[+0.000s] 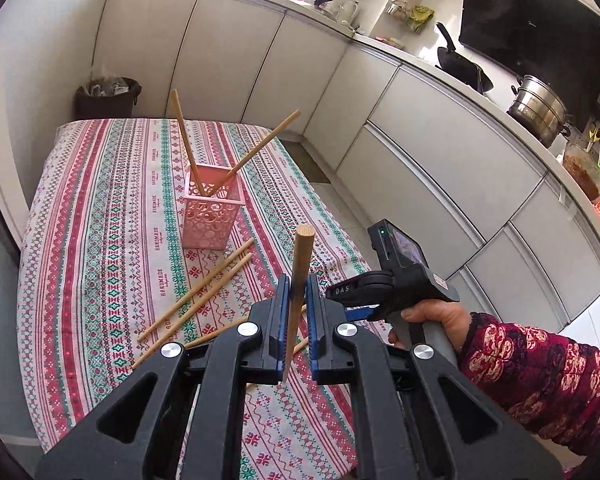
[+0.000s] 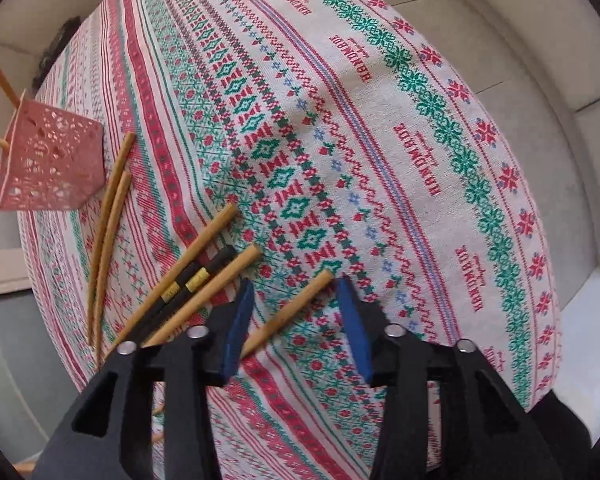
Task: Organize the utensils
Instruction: 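Lift the chopstick with the left gripper while the right gripper grasps another chopstick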
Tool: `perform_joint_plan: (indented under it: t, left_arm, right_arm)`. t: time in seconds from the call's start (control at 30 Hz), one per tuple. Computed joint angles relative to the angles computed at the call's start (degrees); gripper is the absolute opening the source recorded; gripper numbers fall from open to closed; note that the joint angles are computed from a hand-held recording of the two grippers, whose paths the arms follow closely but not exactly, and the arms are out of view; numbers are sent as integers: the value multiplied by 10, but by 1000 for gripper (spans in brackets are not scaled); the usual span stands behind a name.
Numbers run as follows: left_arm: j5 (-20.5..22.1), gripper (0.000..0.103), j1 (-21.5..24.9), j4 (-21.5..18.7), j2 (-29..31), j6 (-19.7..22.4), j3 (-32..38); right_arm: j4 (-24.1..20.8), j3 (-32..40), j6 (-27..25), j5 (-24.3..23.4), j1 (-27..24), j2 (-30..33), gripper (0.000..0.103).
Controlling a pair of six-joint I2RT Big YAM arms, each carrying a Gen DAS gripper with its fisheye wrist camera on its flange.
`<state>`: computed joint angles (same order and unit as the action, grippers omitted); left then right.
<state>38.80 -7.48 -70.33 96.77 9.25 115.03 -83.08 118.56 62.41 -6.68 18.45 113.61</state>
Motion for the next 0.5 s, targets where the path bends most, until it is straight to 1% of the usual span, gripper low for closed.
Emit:
perform_joint_plan:
  t: [0.03, 0.07, 0.1, 0.13, 0.17, 0.2, 0.27, 0.3, 0.33, 0.43, 0.5]
  left_arm:
    - [-1, 8, 0, 2, -1, -2, 0]
    - [-1, 8, 1, 3, -2, -5, -1]
    - [1, 8, 2, 5, -2, -7, -1]
    - [3, 8, 3, 6, -3, -9, -1]
    - [5, 8, 5, 8, -4, -11, -1]
    - [7, 8, 6, 10, -5, -12, -1]
    - [9, 8, 9, 11, -6, -14, -2]
    - [10, 8, 10, 11, -6, -15, -2]
    - [12, 8, 11, 10, -6, -15, -1]
    - [12, 8, 11, 11, -8, -19, -2]
    - [10, 8, 11, 15, -10, -24, -4]
  right_arm:
    - [-6, 6, 19, 15, 4, 3, 53]
    - [-16, 24, 30, 33, 8, 14, 51]
    - [-26, 34, 29, 61, 17, 21, 47]
    - [-44, 54, 16, 93, 28, 33, 36]
    - [-53, 59, -2, 123, 38, 37, 25]
    - [-36, 37, -14, 136, 43, 25, 24]
    - [12, -22, -26, 142, 48, -10, 11]
    - [38, -50, -34, 135, 47, -28, 9]
    - [52, -66, -50, 130, 46, -38, 8]
    - [44, -79, -114, 139, 46, -49, 8]
    - [50, -92, -140, 124, 40, -60, 8]
